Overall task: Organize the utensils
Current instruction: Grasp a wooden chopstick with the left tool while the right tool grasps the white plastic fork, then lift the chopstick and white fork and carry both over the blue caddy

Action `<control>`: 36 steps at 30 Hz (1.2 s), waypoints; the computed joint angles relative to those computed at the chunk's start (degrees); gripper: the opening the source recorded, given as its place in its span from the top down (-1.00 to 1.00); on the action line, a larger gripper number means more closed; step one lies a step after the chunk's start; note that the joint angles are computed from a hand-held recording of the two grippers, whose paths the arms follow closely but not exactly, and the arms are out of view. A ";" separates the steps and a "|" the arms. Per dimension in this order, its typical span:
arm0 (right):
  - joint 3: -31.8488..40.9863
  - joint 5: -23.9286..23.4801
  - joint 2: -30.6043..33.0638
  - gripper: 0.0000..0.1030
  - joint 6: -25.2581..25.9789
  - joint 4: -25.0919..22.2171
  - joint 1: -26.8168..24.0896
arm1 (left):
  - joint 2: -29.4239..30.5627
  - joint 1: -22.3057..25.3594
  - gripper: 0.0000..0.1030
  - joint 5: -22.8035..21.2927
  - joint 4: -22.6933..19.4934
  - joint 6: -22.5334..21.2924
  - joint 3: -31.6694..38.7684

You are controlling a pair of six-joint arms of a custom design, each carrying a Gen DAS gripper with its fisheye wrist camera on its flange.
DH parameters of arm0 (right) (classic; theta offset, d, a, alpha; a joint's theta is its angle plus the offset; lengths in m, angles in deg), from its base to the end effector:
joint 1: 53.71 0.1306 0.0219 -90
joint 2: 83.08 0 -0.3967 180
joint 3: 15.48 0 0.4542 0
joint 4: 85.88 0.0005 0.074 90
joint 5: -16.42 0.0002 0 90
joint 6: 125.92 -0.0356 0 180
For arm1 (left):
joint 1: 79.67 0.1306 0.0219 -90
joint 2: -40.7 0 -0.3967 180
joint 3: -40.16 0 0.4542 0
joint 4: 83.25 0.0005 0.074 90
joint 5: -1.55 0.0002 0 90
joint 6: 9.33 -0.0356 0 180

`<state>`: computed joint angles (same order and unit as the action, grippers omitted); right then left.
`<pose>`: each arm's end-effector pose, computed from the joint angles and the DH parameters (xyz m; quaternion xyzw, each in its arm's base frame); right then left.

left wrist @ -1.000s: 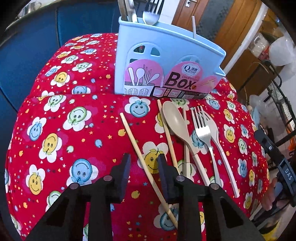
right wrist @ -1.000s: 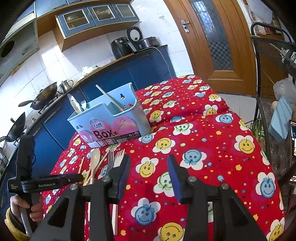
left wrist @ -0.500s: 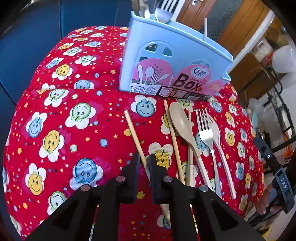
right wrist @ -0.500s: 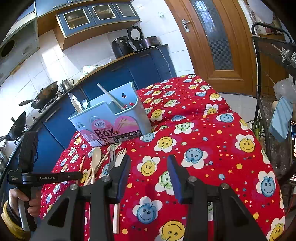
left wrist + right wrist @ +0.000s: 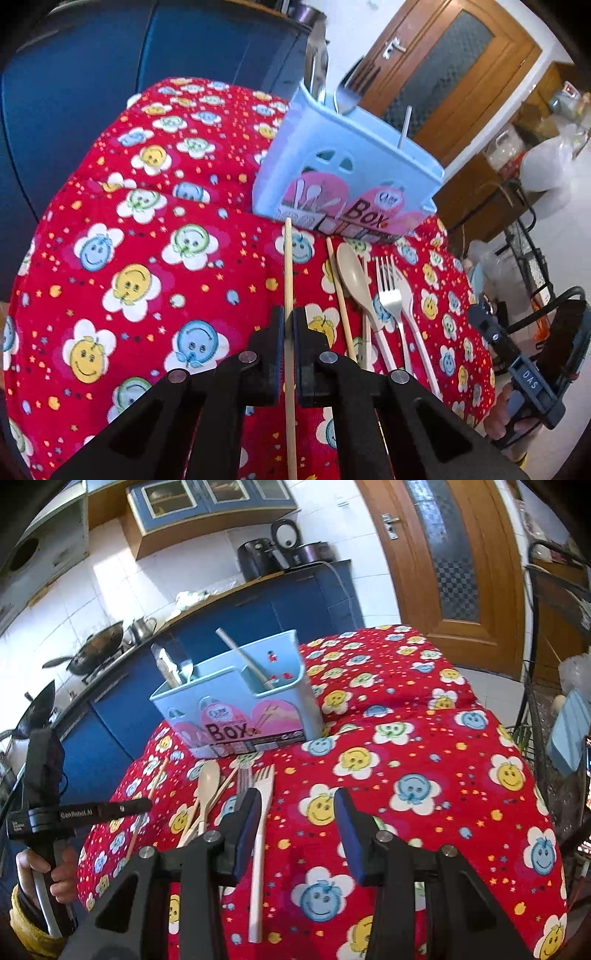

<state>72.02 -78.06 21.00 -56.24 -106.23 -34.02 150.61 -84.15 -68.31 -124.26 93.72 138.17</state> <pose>0.6029 0.2182 0.3198 -0.0125 0.8941 0.1856 0.4075 0.6630 -0.0647 0.3241 -0.0143 0.9350 -0.2116 0.2842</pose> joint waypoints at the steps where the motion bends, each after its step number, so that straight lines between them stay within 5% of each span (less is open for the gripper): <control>1: 0.42 -0.19 0.24 0.14 0.25 -0.55 0.12 | -0.43 0.19 0.91 0.14 0.95 0.07 -0.58; 9: 7.31 -2.19 4.77 0.15 3.48 -10.84 1.01 | -2.42 0.47 0.91 -0.19 6.52 -0.14 -3.22; 15: 14.41 -3.86 9.32 0.36 8.32 -22.23 1.36 | -3.38 0.37 0.91 -0.90 9.54 -1.07 -4.48; 28: 30.26 1.69 18.79 0.56 16.83 -42.67 3.79 | -3.80 1.14 0.91 0.76 13.31 -0.57 -5.77; 32: 32.83 3.10 20.40 0.73 17.36 -44.71 4.06 | -3.89 1.23 0.91 1.13 14.26 -0.37 -6.07; 36: 30.91 2.68 19.32 0.84 15.46 -41.80 3.86 | -4.25 1.04 0.91 1.45 15.05 -0.06 -6.42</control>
